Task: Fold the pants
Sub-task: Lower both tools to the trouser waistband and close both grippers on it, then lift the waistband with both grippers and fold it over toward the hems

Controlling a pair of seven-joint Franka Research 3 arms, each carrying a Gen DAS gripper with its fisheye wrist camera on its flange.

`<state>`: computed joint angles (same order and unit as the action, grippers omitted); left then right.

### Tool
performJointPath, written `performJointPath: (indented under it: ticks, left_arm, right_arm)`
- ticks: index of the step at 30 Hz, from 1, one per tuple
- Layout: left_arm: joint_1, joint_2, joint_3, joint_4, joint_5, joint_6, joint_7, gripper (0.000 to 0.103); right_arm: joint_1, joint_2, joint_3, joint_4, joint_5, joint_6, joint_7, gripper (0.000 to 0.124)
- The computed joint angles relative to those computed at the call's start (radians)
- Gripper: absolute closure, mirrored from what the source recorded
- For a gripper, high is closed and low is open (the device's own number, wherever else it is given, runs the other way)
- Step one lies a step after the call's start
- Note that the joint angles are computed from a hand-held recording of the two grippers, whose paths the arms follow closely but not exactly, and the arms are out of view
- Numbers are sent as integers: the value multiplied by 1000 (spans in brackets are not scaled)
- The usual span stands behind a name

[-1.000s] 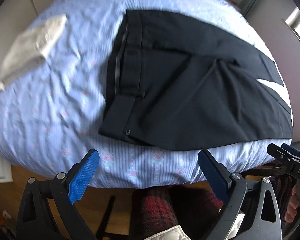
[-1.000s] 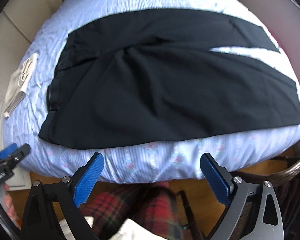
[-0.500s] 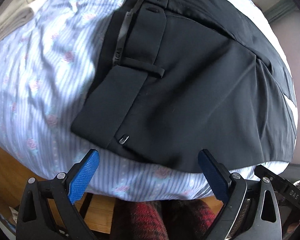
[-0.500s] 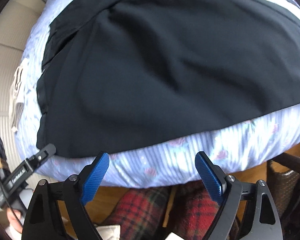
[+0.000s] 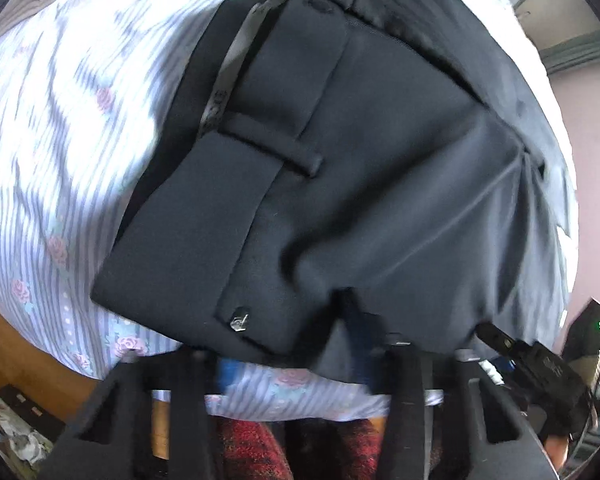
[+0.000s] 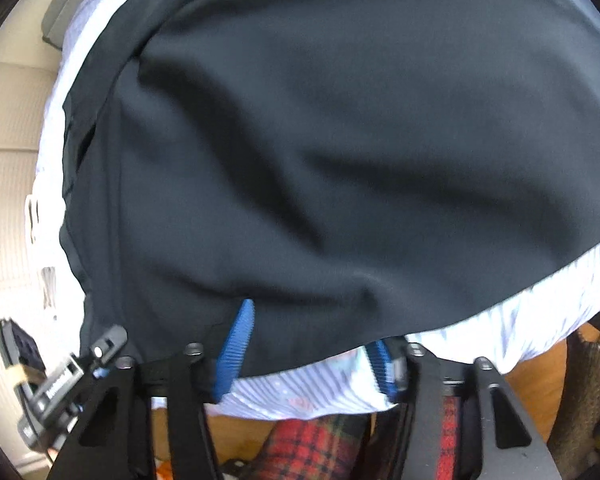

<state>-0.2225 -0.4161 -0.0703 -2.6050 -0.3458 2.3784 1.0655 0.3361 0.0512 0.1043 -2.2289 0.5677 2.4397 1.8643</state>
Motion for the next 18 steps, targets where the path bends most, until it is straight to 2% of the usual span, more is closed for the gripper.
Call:
performJointPath:
  ticks: [1, 3, 5, 8, 13, 14, 18]
  left_arm:
    - [2, 0, -1, 14, 10, -12, 2, 74]
    - [2, -7, 0, 34, 26, -34, 22, 80]
    - [1, -29, -1, 55, 35, -58, 29, 84]
    - [3, -56, 7, 83, 46, -87, 51, 86]
    - [14, -130, 9, 136, 66, -124, 32, 89]
    - [20, -140, 21, 142, 73, -118, 43, 89]
    - [28, -114, 1, 234, 121, -61, 30, 90]
  right_arm:
    - [-2, 2, -2, 4, 2, -2, 2, 80]
    - [-6, 3, -7, 12, -6, -15, 11, 100]
    - [-12, -10, -11, 12, -22, -21, 13, 109]
    - [-20, -46, -17, 23, -26, -36, 11, 112]
    - [-30, -137, -23, 84, -110, -63, -3, 112]
    - [-32, -153, -25, 92, -115, -59, -10, 112]
    - [-46, -146, -36, 191, -125, -37, -48, 112]
